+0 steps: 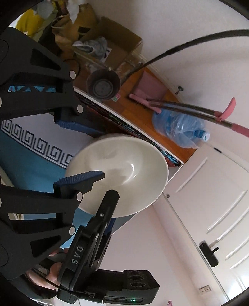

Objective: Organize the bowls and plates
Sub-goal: 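Grasp the rim of the small white bowl with the left gripper, then carry the white bowl with the left gripper and set it into the cream bowl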

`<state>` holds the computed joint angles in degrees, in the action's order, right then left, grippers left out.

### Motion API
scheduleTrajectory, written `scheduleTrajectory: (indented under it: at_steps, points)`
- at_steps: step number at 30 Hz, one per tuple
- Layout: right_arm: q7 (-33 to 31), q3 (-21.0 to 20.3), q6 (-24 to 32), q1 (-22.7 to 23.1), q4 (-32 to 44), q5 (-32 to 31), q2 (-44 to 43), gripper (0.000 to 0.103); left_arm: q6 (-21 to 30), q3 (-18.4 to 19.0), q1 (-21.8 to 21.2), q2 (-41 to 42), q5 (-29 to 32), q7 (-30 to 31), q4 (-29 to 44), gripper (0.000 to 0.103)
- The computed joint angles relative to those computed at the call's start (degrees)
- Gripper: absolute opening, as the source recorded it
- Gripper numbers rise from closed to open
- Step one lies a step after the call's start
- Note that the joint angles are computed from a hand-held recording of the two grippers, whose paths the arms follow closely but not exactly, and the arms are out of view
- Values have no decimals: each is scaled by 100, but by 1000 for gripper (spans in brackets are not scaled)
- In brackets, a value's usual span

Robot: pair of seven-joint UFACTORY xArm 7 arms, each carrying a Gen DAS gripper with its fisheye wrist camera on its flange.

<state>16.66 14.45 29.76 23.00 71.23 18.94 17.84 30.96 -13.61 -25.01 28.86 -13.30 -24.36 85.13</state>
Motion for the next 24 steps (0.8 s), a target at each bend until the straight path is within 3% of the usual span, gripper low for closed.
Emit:
scheduleTrajectory:
  at_steps: [3,6,16,24]
  points:
    - [-1,-7,-37,-16,75,20,96,28,115,138,-117,127,242,-121,174,26]
    - [-9,9,-161,26,74,23,114,18,63,162,-125,159,351,-114,182,25]
    - [463,-111,-444,208,-165,-501,-75,16,17,297,-304,29,845,-212,127,25]
    - [1100,-169,-757,298,-861,-750,-932,14,-69,288,-471,-470,1192,-267,-82,25]
